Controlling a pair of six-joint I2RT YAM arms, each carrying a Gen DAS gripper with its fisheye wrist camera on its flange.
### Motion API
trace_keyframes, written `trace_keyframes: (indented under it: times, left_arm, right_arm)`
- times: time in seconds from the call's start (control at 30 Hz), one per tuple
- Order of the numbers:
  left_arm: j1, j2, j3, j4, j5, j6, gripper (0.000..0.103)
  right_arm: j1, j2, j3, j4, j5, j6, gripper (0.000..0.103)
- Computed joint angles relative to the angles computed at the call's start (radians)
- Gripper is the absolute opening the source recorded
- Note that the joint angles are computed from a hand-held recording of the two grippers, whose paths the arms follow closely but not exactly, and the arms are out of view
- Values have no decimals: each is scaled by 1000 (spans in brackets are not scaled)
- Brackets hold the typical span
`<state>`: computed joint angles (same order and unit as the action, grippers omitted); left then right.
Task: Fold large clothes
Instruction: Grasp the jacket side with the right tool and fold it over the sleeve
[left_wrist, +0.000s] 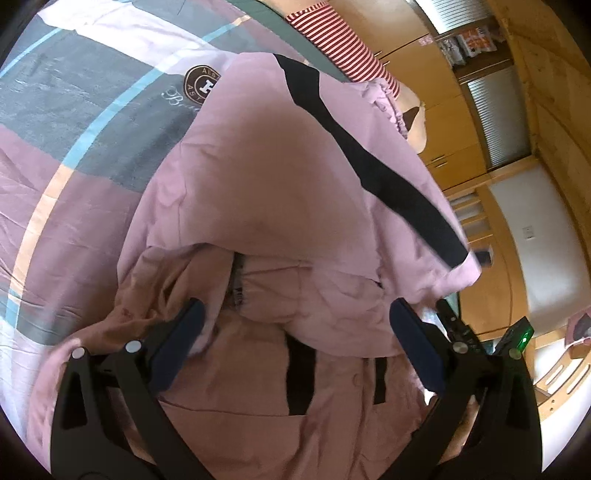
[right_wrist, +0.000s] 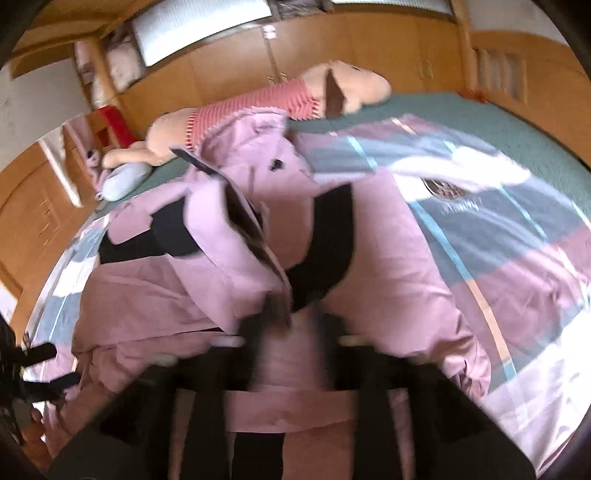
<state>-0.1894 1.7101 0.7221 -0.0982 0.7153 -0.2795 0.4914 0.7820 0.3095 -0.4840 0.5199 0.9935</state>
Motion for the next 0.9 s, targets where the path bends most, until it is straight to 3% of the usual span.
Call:
trace_keyframes:
  times: [0.03, 0.1, 0.23, 0.33, 0.47, 0.63, 0.73, 0.9]
  left_arm:
    - [-6, -4, 0, -3, -12, 4, 101]
    - [-9, -2, 3, -8, -23, 16, 101]
    - [-16, 3, 9, -21, -42, 21, 101]
    - [-21, 8, 17, -27, -48, 11, 101]
    - [2, 24, 13, -13, -23, 4, 101]
    - [-7, 19, 8, -12, -41, 5, 101]
    - [-17, 16, 6, -11, -60, 6, 101]
    - [-29, 18, 9, -11, -78, -1, 101]
  right_arm:
    - [11, -27, -23, 17, 2, 31, 89]
    - [-46, -86, -60, 68, -101, 5, 90]
    - [-377, -137, -200, 279, -522, -18, 90]
    - [-528, -166, -277, 365, -695, 19, 90]
    - [-536, -272, -269, 280, -729, 40, 90]
    - [-566, -313, -278, 286, -804, 58, 90]
    - [-548, -204, -270, 367, -796, 36, 90]
    - [-508, -184, -262, 390, -787, 88, 91]
